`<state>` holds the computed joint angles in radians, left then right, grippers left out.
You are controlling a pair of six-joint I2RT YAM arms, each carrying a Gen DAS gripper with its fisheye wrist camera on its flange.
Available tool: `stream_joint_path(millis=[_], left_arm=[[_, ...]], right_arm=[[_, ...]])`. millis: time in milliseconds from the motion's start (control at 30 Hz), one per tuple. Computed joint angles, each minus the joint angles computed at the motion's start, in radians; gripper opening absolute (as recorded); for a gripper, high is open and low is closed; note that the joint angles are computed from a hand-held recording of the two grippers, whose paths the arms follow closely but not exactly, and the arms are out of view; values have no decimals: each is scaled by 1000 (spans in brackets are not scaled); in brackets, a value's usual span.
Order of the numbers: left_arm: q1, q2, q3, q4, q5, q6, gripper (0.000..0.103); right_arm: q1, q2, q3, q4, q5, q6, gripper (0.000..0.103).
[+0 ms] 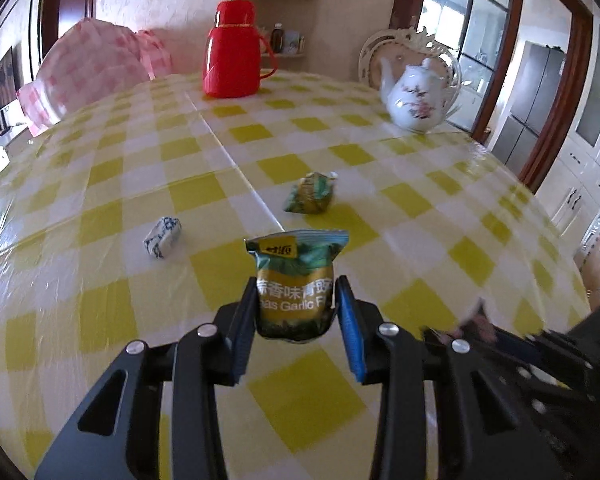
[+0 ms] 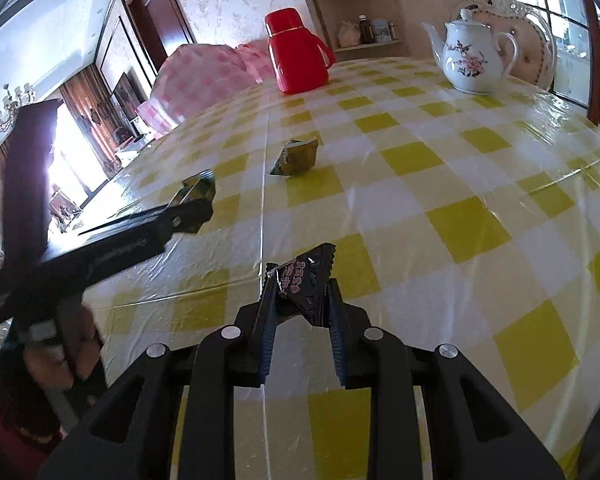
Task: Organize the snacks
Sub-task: 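Carry the dark wrapper and green garlic bag with both grippers over the box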
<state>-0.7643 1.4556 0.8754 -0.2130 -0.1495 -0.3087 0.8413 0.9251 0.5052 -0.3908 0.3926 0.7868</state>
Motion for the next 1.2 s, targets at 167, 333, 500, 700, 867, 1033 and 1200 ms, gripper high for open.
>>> stream_joint_path(millis=[167,333,500,700,867,1033,1200], left_arm=[[-103,-169,-116,-13,-96,-79,38],[-194,-312,-216,-42,-194,-154,39],[-225,-423,-280,-87,-225,-218,39],[-304,-579,-341,-183,-327,-307,39],[-401,-691,-364,-291,-402,-390,39],[-527,-790,-367,-445,-503,-500,39],[-669,-839,-347,-616,-607,-640,40]], right_arm=[[32,6,7,-4,44,3,25],[92,27,30,-34,124,19,25],[178,29,31,-73,170,111,25],[354,41,49,-124,271,261,25],[507,29,54,-170,348,438,25],[703,80,98,-230,466,616,25],[789,166,142,-226,484,680,25]])
